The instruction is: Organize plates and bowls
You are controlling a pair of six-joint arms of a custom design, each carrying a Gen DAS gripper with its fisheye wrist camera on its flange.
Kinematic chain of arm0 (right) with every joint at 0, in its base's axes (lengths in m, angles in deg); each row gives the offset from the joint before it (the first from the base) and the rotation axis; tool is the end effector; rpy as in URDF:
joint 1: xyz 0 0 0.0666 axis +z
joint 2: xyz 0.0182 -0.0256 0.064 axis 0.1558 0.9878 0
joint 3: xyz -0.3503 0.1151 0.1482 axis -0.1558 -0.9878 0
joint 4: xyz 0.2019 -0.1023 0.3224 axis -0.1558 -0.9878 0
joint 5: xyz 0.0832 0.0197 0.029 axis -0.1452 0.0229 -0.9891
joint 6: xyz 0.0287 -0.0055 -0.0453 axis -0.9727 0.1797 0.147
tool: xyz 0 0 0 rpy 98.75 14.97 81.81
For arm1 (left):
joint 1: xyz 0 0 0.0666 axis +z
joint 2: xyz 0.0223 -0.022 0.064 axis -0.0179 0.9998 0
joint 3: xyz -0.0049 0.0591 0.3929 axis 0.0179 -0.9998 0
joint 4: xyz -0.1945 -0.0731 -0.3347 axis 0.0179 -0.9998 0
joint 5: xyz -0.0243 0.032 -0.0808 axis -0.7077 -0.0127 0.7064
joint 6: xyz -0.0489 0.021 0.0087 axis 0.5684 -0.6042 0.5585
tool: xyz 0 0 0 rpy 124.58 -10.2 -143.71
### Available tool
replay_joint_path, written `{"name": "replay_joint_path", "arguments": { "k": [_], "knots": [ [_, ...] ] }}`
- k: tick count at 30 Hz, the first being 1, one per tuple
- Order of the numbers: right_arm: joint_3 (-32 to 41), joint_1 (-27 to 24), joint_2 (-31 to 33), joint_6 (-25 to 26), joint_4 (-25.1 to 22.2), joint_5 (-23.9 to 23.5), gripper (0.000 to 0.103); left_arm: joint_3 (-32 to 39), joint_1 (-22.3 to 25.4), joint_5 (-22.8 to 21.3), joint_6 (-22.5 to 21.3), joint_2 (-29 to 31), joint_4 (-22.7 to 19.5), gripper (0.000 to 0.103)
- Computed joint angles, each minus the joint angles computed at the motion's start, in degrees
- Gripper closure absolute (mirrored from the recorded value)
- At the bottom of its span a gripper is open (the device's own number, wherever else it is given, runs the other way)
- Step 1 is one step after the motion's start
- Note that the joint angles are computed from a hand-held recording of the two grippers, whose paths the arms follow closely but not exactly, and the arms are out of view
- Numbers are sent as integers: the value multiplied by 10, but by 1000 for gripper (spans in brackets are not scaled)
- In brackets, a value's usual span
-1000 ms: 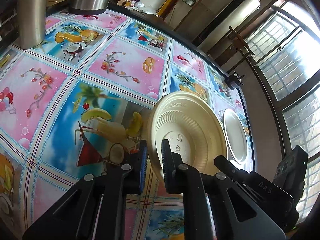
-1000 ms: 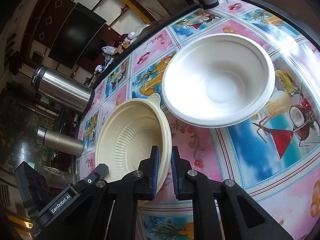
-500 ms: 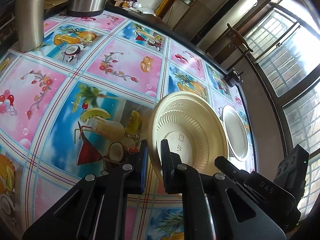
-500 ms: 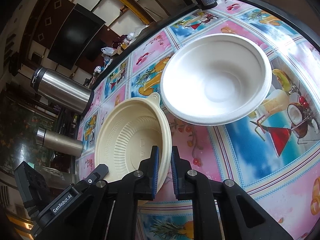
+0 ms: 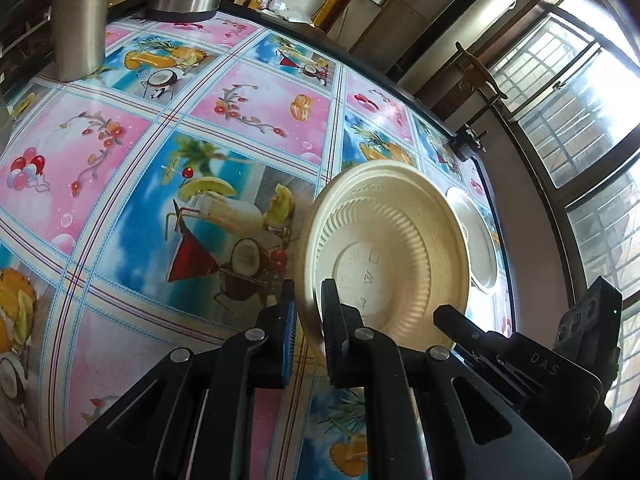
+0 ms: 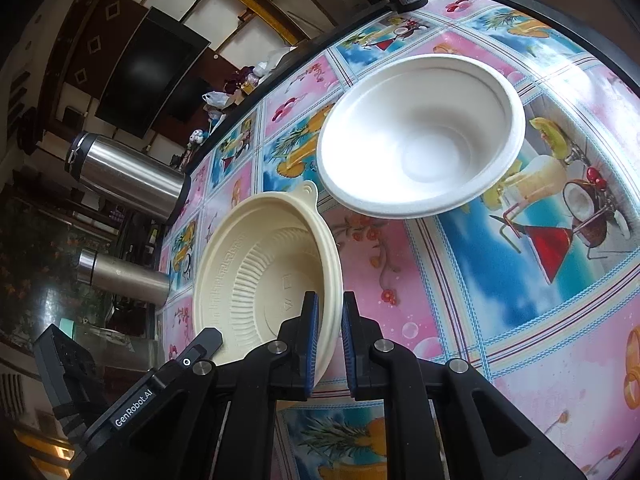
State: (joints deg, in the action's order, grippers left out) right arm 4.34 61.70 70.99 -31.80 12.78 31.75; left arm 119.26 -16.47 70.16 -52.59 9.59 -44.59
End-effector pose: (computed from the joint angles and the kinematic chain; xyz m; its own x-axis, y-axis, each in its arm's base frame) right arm 0.3023 0.3642 0.3611 -0.3337 0.8832 -0.3296 0.6616 0.4685 0.5854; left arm 0.4770 -0.1519 0.3492 -0.8534 0.3355 -0.3990 0.5026 0.7327 -0.4589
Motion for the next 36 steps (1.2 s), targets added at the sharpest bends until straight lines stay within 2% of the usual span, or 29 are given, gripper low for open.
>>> {"name": "replay_joint_path", "arguments": {
  "k": [7, 13, 28, 36],
  "knots": [
    [-6, 20, 0, -17, 15, -3, 93, -28, 21, 18, -16, -23, -12, 93],
    [1, 48, 2, -32, 13, 15, 94, -60, 38, 18, -44, -50, -22, 93],
    [22, 144, 34, -105, 6, 60, 94, -152, 97, -7, -176, -157, -44, 92],
    [49, 182, 65, -138, -16, 69, 93, -189, 129, -11, -238, -207, -63, 91]
  ]
}}
